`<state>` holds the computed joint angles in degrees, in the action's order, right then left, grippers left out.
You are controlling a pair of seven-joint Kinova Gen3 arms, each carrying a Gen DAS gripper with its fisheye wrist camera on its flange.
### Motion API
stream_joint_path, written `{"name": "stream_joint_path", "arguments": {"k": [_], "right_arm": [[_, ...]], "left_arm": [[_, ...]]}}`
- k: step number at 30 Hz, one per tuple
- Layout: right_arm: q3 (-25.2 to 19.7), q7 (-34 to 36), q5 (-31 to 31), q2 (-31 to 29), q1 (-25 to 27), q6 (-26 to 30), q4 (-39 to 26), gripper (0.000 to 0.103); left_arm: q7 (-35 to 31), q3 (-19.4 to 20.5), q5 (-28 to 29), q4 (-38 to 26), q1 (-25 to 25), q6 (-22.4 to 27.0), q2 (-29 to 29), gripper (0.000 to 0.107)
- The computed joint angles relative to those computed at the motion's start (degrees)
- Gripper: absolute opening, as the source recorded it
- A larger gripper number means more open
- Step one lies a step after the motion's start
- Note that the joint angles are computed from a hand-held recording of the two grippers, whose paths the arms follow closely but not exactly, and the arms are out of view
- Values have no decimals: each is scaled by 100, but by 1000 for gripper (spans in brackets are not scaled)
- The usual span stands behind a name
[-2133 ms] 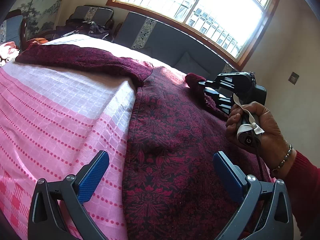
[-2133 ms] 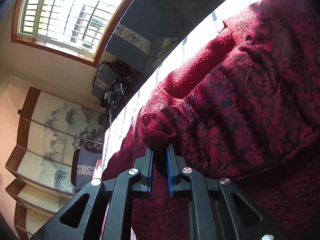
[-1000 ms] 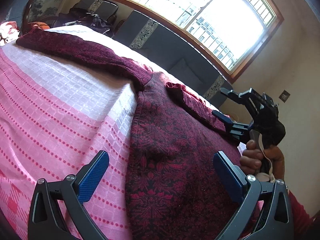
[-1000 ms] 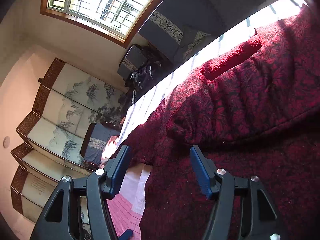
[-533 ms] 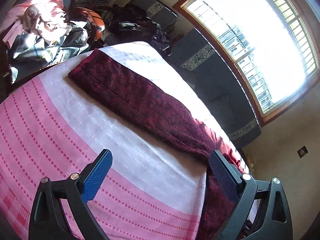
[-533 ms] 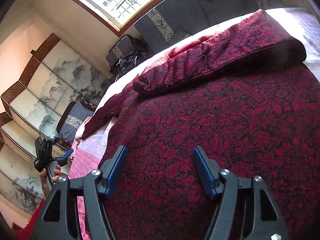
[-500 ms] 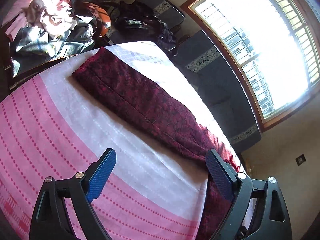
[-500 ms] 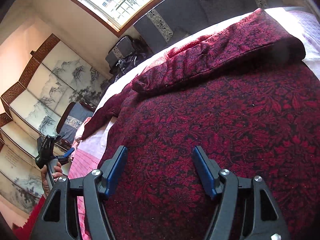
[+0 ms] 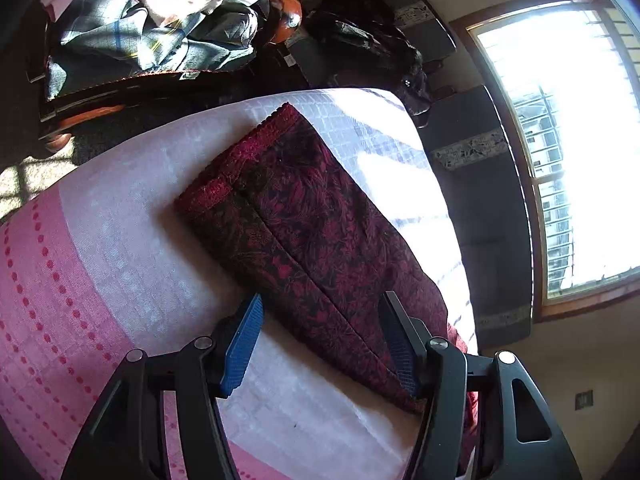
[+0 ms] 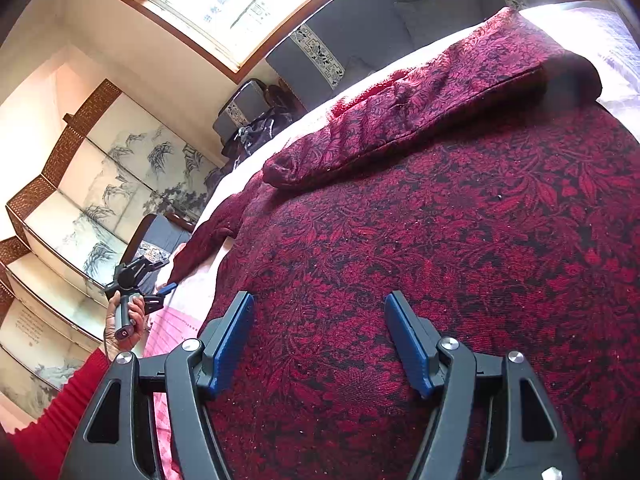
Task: Fold small clothes
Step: 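Grasp the other sleeve side of the sweater with the left tool, then fold the held side over the sweater body with the left tool, release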
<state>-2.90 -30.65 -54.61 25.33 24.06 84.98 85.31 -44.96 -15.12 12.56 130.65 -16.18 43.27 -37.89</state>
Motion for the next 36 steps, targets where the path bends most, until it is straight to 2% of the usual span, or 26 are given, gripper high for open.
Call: {"name": "stream_joint_path", "arguments": {"k": [2, 3, 4, 5, 7, 8, 12, 15, 19, 21, 24, 28, 30, 32, 34, 36], "right_arm": [[5, -44, -23, 30, 19, 33, -10, 66], [8, -66, -48, 54, 39, 50, -18, 66], [9, -93, -73, 71, 58, 64, -25, 66], [11, -103, -101, 92, 91, 83, -25, 66], [11, -131, -164, 135, 142, 99, -31, 66], [10, -151, -190, 158, 164, 106, -37, 66], [-10, -193, -286, 238, 253, 150, -70, 66], [-28, -181, -369, 289, 331, 174, -73, 66], [-41, -203, -549, 400, 481, 236, -82, 66], [-50, -220, -673, 490, 579, 281, -90, 66], [-76, -243, -801, 582, 688, 347, -99, 65], [-94, -218, -857, 638, 764, 388, -118, 65], [-96, -242, -897, 657, 793, 388, -139, 65], [-98, -218, -944, 676, 855, 402, -109, 65], [-87, -182, -978, 726, 945, 449, -105, 65], [-86, -191, -1000, 754, 996, 496, -125, 65]], "left_arm": [[308, -31, -123, 111, 64, -246, -43, 57], [541, -118, -284, 159, 198, -344, -37, 40], [773, -300, -464, 227, 439, -479, 24, 14], [961, -442, -557, 372, 644, -707, -3, 11], [1427, -406, -928, 469, 797, -911, -108, 11], [1637, -229, -1161, 410, 788, -874, -77, 11], [2543, 833, -2074, 180, 647, -1130, -265, 11], [3106, 1429, -2773, -518, 1115, -888, 51, 10], [3687, 2090, -3705, -1580, 1950, -764, 896, 11], [4005, 2264, -4171, -2111, 2453, -686, 1420, 10], [4020, 2409, -4386, -2820, 2975, -819, 2216, 10], [3628, 3333, -4050, -3636, 2522, -1168, 3278, 10], [3718, 3772, -4238, -3980, 2408, -1231, 3809, 10], [3829, 3809, -4490, -4268, 2676, -1343, 4340, 10], [3600, 3903, -4541, -4587, 2825, -1467, 4871, 11], [3499, 4372, -4763, -4733, 2625, -1548, 5244, 14]]}}
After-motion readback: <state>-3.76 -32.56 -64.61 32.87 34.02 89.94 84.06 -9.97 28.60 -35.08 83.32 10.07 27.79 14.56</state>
